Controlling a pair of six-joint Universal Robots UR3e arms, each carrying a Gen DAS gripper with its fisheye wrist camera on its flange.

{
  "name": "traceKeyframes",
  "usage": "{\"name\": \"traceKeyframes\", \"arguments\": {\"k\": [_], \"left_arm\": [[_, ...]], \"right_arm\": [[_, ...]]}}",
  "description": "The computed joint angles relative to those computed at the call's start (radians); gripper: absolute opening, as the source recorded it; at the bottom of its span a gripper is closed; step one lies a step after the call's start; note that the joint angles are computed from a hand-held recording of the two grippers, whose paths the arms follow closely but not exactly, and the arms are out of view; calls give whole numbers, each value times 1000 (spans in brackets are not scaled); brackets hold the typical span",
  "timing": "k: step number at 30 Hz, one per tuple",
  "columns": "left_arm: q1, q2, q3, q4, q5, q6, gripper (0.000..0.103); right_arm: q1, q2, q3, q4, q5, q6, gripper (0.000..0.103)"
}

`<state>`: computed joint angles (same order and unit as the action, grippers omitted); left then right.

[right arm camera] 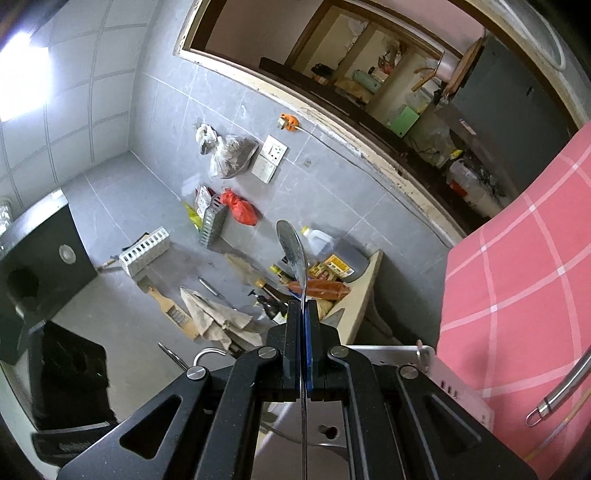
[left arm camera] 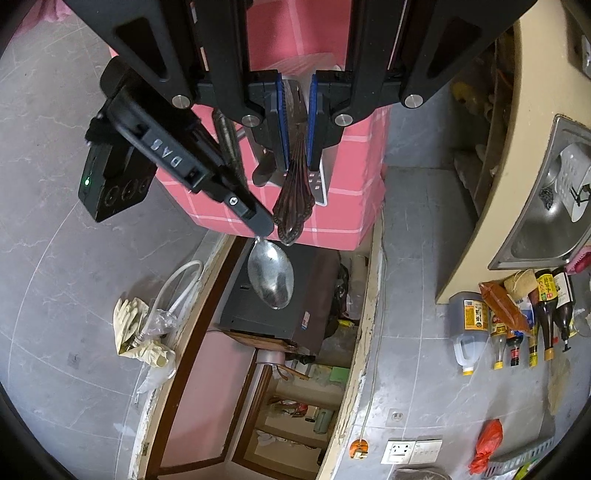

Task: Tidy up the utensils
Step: 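Carry the fork and spoon with both tools over the holder, then lower the ornate fork and steel spoon into the holder with both tools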

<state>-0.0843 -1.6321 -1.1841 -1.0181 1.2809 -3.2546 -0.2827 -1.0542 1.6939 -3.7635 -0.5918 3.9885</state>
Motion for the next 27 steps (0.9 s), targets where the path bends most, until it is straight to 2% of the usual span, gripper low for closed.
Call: {"name": "traceKeyframes", "arguments": {"k": [11,19,27], "left_arm": [[-20,-37,40,-10,19,-8,9],[-16,-40,25,1,16,-17,9],[-12,-48,19,10,11,-25,9]], "right_arm": [[4,-68,104,47,-45,-170,2],[-47,-155,188,146,-12,-293,3],[-67,-178,209,191,10,-331,3]]}}
